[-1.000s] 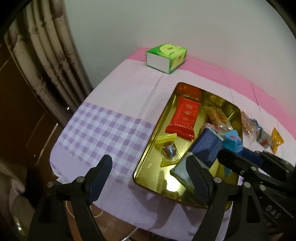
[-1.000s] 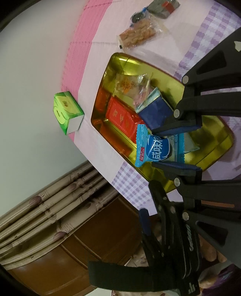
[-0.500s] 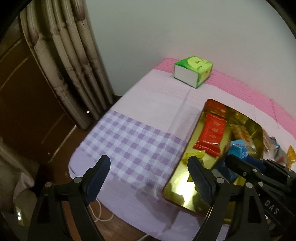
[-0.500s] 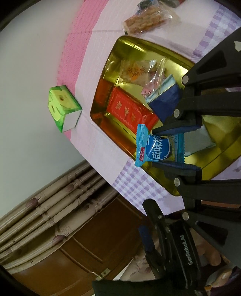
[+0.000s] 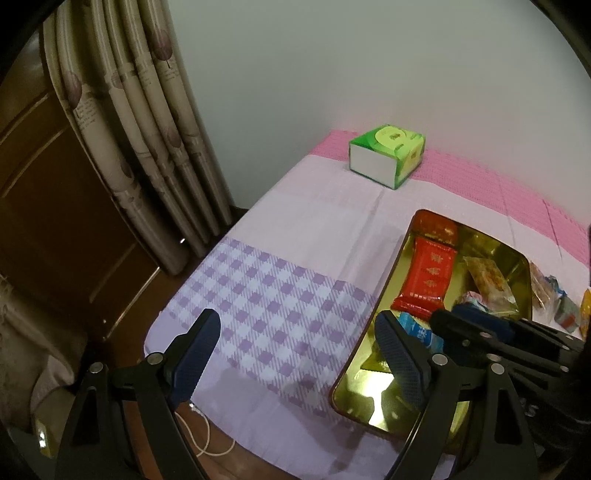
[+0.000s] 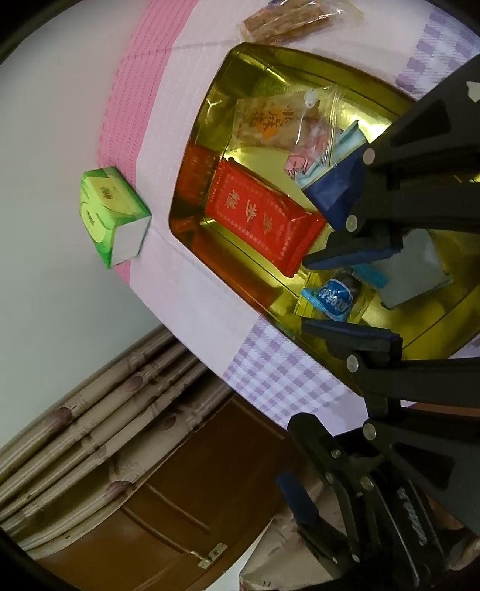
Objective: Organize snacks
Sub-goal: 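Move both grippers back toward the loose snacks on the sheet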
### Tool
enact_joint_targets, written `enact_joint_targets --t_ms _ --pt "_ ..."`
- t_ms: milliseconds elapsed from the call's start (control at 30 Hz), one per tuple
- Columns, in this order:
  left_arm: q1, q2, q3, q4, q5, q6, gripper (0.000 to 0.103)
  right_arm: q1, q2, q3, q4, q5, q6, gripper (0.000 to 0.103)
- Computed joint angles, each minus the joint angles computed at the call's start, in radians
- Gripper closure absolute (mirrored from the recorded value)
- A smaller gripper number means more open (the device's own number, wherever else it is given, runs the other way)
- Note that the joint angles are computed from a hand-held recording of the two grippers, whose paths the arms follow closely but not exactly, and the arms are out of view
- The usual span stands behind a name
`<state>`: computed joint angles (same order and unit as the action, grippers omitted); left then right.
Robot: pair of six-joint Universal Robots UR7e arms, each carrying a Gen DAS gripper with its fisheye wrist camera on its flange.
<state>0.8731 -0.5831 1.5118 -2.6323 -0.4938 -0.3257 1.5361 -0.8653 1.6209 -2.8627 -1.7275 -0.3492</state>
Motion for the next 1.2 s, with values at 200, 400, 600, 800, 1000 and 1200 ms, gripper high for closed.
enact_joint_targets --t_ms 200,400,600,800,1000,1200 --pt "-0.010 0.010 0.007 -0.045 0.013 0.042 0.017 -0.011 -0.081 0.100 -0.104 0.023 -0.012 0.072" --pt "-0.020 0.011 0.018 -0.075 0.014 0.067 0.017 -0.040 -0.183 0.225 -0.220 -0.037 -0.034 0.060" --pt "-0.036 0.022 0.029 -0.126 0.023 0.120 0.017 -0.115 -0.296 0.342 -0.328 -0.114 -0.035 0.049" --pt "-0.050 0.034 0.038 -0.166 0.032 0.169 0.017 -0.196 -0.415 0.464 -0.456 -0.218 -0.062 0.041" --pt "-0.065 0.054 0.043 -0.192 0.042 0.219 0.017 -0.299 -0.529 0.582 -0.564 -0.281 -0.097 0.040" --pt "-0.087 0.090 0.034 -0.212 0.069 0.295 0.017 -0.396 -0.607 0.646 -0.653 -0.295 -0.138 0.033"
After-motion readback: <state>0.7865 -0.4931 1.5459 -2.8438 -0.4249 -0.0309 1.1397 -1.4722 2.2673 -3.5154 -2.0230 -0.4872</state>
